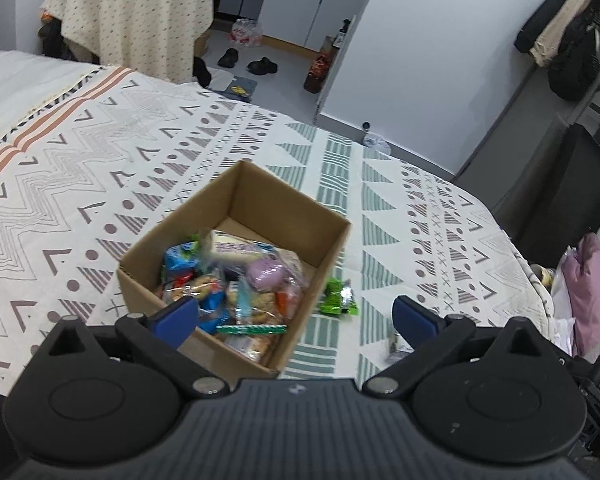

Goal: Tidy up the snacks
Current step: 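Withdraw both grippers toward the green candy and clear bread packet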

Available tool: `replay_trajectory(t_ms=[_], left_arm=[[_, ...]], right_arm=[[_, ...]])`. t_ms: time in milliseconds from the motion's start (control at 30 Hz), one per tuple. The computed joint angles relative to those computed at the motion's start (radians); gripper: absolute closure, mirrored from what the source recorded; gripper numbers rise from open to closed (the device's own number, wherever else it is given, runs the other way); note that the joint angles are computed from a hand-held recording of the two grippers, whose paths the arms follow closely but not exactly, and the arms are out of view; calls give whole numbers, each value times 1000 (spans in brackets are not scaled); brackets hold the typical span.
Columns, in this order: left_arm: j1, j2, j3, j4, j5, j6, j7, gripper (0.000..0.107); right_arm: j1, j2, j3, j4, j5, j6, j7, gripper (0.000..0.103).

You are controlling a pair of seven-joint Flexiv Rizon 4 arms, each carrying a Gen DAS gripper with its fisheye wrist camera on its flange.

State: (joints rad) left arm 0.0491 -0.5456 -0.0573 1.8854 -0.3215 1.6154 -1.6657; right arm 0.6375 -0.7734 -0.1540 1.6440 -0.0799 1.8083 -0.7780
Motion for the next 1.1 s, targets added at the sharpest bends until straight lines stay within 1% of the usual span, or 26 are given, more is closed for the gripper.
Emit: replay_trajectory(t_ms=[100, 200, 300, 533, 833, 900, 1000, 1100], left_arm=[[-30, -1, 18, -2, 8, 8, -12, 4], [-70, -3, 52, -10, 28, 10, -16, 4], [-82, -5, 53, -14, 36, 8, -17, 4], [-134, -16, 85, -35, 55, 0, -36, 4], [-194, -46, 135, -70, 92, -31, -47, 4], [-221, -61, 165, -89, 103, -51, -60, 4], [-222, -80, 161, -108, 109, -67, -70, 4], [-231, -104, 166, -133, 120, -80, -78, 4]], right_arm=[[-7, 14, -4, 29, 5, 15, -10, 19], [-14, 28, -8, 55, 13, 27, -25, 19], [-26, 37, -4, 71, 18, 33, -40, 19], [-53, 43, 5, 107, 43, 64, -74, 18], [-132, 14, 84, 106, 54, 96, -80, 18], [-155, 5, 107, 98, 46, 98, -77, 18], [-188, -11, 140, 86, 21, 94, -78, 18], [-197, -23, 147, 74, 10, 80, -73, 18]])
